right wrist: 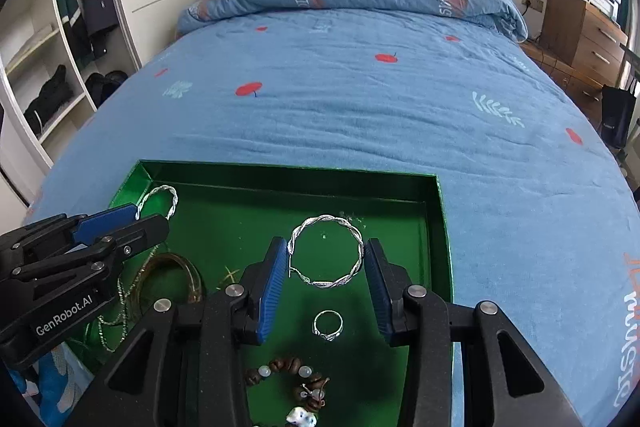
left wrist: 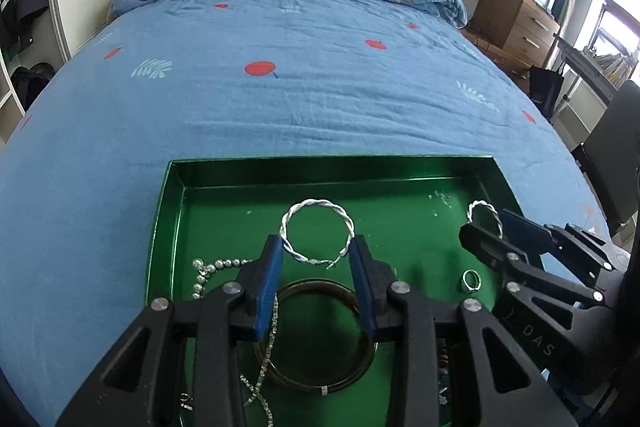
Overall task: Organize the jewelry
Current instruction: 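Open both tools to drop the twisted hoops into the tray, then move both open tools back toward the silver watch and small ring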
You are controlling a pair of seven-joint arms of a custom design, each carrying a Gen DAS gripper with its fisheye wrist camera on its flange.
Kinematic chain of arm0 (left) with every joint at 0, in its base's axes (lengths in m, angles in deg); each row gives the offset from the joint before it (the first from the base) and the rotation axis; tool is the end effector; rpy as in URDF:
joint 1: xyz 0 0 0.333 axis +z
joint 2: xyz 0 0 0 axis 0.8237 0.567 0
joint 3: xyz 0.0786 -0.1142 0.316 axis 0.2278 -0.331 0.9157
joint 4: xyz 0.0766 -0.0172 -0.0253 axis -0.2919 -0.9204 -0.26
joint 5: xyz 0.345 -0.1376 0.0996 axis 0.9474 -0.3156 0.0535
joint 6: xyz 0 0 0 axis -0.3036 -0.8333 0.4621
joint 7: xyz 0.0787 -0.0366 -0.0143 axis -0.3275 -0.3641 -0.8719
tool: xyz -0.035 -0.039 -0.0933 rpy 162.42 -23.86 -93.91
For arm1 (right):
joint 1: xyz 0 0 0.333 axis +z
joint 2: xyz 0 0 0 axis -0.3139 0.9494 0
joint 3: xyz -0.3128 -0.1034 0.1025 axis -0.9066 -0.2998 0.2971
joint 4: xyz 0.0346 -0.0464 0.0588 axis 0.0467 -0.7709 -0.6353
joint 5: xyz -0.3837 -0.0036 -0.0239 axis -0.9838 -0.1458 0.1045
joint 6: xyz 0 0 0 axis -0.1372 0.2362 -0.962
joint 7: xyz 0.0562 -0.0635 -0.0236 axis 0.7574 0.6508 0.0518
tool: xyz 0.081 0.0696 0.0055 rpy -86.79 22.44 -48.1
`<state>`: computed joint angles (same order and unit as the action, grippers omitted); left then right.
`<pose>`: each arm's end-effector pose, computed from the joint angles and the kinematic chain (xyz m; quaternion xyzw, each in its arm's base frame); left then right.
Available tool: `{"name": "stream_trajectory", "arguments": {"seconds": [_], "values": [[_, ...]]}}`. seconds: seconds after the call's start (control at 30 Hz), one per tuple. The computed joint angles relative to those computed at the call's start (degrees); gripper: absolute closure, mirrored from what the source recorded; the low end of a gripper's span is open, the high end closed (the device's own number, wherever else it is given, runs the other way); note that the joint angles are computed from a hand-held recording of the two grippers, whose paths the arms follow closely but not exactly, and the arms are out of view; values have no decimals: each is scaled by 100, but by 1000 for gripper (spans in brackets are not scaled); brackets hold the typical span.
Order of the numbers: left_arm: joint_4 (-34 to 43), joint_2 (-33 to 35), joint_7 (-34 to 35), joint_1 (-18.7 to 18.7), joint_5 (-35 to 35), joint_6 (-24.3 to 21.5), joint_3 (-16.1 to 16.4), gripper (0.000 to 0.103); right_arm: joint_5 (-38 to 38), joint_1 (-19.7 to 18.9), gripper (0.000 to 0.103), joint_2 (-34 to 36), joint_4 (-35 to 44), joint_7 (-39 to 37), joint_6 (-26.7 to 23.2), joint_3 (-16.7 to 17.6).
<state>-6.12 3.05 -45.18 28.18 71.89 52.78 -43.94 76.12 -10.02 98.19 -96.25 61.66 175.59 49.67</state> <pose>0.6491 -0.3589 0.5616 -0.7631 0.5632 -0.2337 0.2141 0.7158 0.1842 0.5448 -0.8170 0.4794 -0.1518 0.2823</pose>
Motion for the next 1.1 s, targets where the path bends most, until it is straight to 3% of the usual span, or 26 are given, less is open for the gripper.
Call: {"name": "stream_trajectory", "arguments": {"seconds": [0.5, 0.7, 0.9, 1.1], "values": [[-14, 127, 2, 48, -250, -241, -19, 69, -513, 136, 63, 169, 94, 210, -338, -130], [9, 5, 144, 46, -257, -269, -46, 69, -427, 99, 52, 14, -2, 347, -332, -118], [-126, -634, -137, -102, 206, -616, -62, 69, -25, -76, 47, -723, -418, 84, -147, -53], [-195, -1307, -329, -191, 765, -1232, -391, 69, 519, -99, 45, -1700, -950, -310, -34, -178]]}}
